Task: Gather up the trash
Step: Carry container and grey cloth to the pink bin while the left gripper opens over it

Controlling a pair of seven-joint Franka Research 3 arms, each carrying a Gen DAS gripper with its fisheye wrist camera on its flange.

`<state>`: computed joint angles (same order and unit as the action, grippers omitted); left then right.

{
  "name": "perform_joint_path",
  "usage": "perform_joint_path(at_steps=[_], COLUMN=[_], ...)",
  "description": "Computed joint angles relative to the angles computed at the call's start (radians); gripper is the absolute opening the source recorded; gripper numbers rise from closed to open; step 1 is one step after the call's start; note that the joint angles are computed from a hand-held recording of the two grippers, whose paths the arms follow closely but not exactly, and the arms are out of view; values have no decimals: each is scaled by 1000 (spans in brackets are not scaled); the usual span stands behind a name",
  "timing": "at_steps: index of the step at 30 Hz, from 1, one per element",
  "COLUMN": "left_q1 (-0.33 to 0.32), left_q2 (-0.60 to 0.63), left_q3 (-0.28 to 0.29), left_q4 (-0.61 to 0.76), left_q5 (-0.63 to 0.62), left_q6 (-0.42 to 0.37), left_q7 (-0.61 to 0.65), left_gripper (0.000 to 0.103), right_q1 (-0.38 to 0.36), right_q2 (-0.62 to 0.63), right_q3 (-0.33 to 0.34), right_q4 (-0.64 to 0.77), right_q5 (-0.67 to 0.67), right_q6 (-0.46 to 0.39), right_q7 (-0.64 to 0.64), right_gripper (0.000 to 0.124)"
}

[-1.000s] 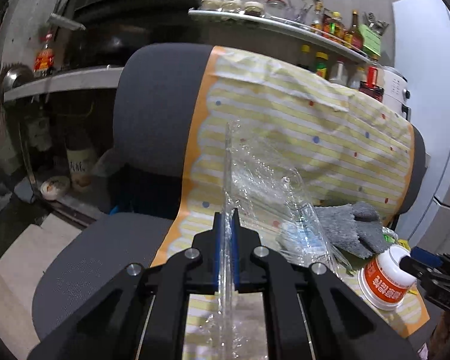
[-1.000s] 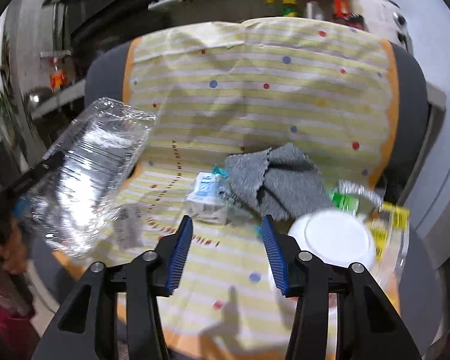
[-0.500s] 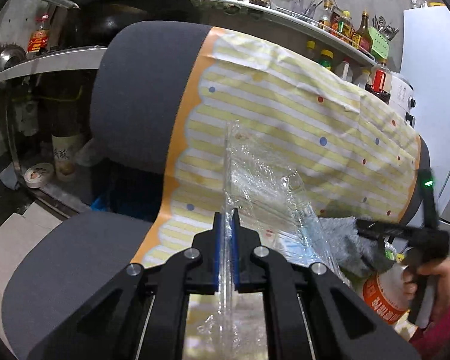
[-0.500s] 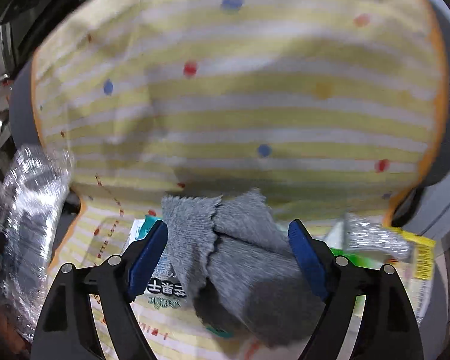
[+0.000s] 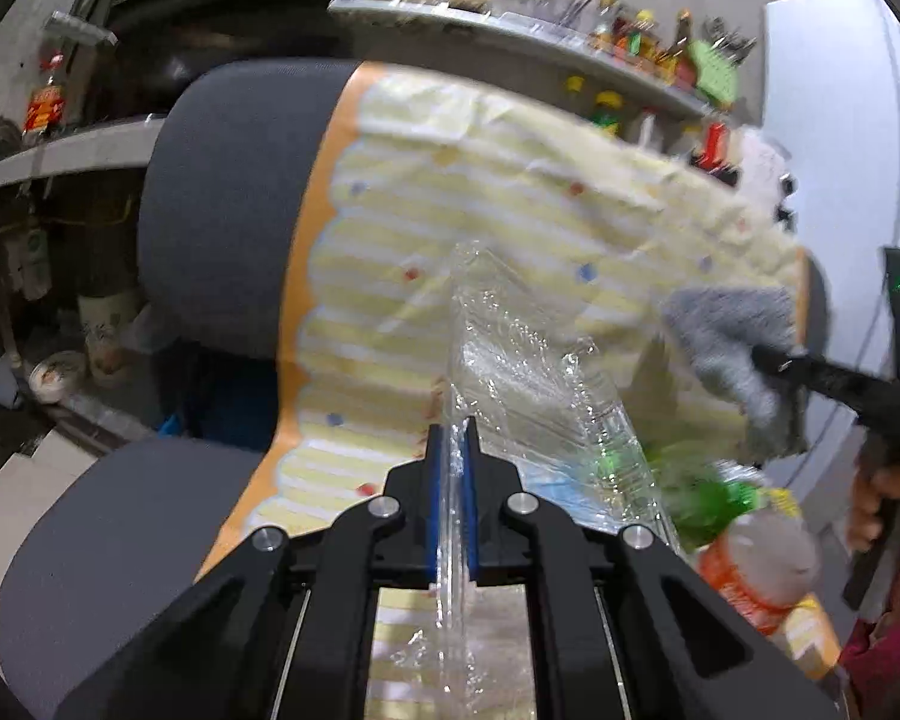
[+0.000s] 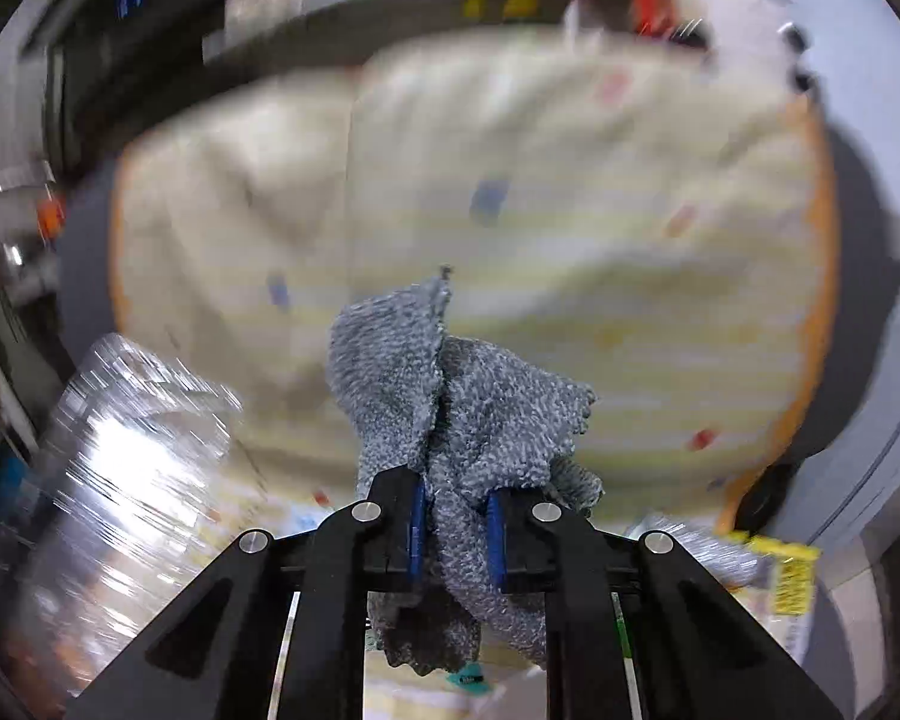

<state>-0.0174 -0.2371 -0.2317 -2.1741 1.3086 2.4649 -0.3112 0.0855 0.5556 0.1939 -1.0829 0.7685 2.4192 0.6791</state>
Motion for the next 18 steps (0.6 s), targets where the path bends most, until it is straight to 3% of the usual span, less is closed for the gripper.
perform_joint_path(at_steps=[3, 6, 10, 14, 18], left_q1=[-23, -63, -146, -228, -298], left_q2=[8, 54, 153, 261, 353], left_q3=[-27, -57, -83, -67, -48], left_q4=[41, 103, 197, 287, 371], left_q5=[39, 47, 49, -11, -66], left_q6=[13, 2, -36, 48, 120], left_q7=[-13, 13, 93, 198, 299], left_gripper=[4, 4, 4, 4, 4], right_q1=[-104, -165, -190, -193, -201], right_q2=[-159, -296, -429, -496, -562], right_q3=[13, -28, -116, -213, -288], right_q4=[-187, -370, -570, -704, -832], right_q5=[148, 274, 348, 355, 368], right_q6=[-2, -26, -28, -9, 62], right_q7=[-81, -173, -235, -221, -229], right_gripper=[18, 19, 20, 20, 20])
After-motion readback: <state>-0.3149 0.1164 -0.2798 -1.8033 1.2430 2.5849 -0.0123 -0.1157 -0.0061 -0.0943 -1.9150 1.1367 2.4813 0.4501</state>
